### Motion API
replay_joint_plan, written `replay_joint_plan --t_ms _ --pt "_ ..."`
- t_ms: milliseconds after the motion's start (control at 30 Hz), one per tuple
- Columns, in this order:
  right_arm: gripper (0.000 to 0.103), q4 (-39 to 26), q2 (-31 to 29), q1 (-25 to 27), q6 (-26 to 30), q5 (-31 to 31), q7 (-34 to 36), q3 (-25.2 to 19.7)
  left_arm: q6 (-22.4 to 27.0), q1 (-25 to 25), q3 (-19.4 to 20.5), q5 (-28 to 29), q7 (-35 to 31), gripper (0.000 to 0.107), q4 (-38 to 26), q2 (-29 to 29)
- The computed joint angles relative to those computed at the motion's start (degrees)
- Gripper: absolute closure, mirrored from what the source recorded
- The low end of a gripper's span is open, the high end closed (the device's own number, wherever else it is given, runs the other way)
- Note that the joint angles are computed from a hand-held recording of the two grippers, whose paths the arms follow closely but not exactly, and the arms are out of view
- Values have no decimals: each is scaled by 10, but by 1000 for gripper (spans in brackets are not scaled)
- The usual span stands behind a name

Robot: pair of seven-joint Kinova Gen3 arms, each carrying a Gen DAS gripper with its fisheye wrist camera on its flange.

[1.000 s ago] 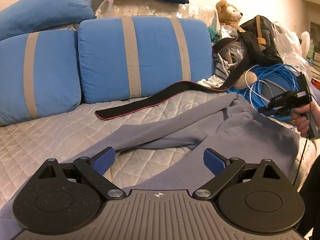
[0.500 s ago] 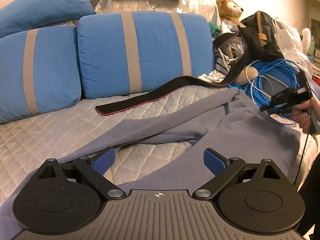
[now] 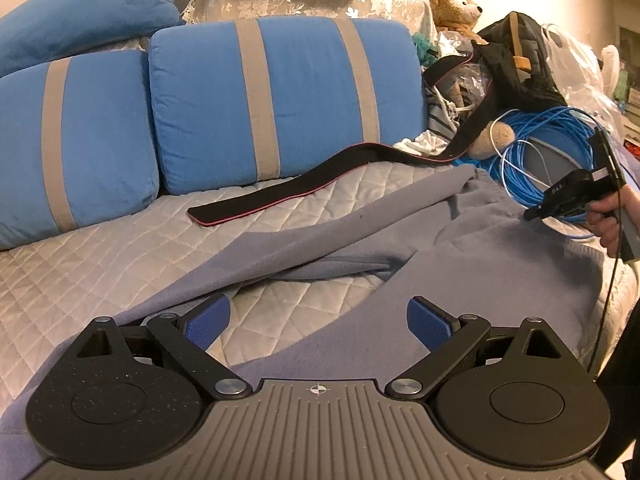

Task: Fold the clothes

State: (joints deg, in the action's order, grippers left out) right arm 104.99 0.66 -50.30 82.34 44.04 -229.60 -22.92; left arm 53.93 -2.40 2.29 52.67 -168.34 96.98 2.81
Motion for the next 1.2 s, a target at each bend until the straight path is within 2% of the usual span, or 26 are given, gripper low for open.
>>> replay_joint_plan --t_ms 167,333,467,533,633,700,800,867,900,967,1100,1200 --pt "95 -41 35 -21 81 17 11 -4 2 0 0 0 -7 11 1 0" --pt "95 -67 56 -28 118 8 34 7 -2 0 0 -4 -2 11 2 1" --pt "96 -86 71 -2 149 -3 49 -18 -3 1 1 -3 0 11 1 1" --pt "102 -110 90 -19 187 -14 63 2 -2 1 1 -3 -1 11 1 1" --pt "103 -120 110 -74 239 -44 64 74 1 1 1 -5 0 11 -1 2" --pt "103 -103 91 -84 231 -58 22 82 1 1 2 -5 0 11 -1 2" --pt "102 -51 47 -88 170 -52 -43 69 -1 3 3 -8 1 11 -1 2" --pt "94 -39 39 -63 153 -37 -51 35 -2 5 4 -11 1 11 0 3" --pt "69 -34 35 -53 140 -31 -46 24 -2 5 4 -12 0 11 1 2" --pt "55 -20 24 -41 112 -17 -46 13 -4 5 4 -12 -1 11 3 2" --pt "51 -19 18 -19 78 -9 -20 3 -7 6 4 -16 4 11 2 3" --pt "48 -20 18 -15 83 1 -22 -10 -5 5 4 -14 6 11 1 3"
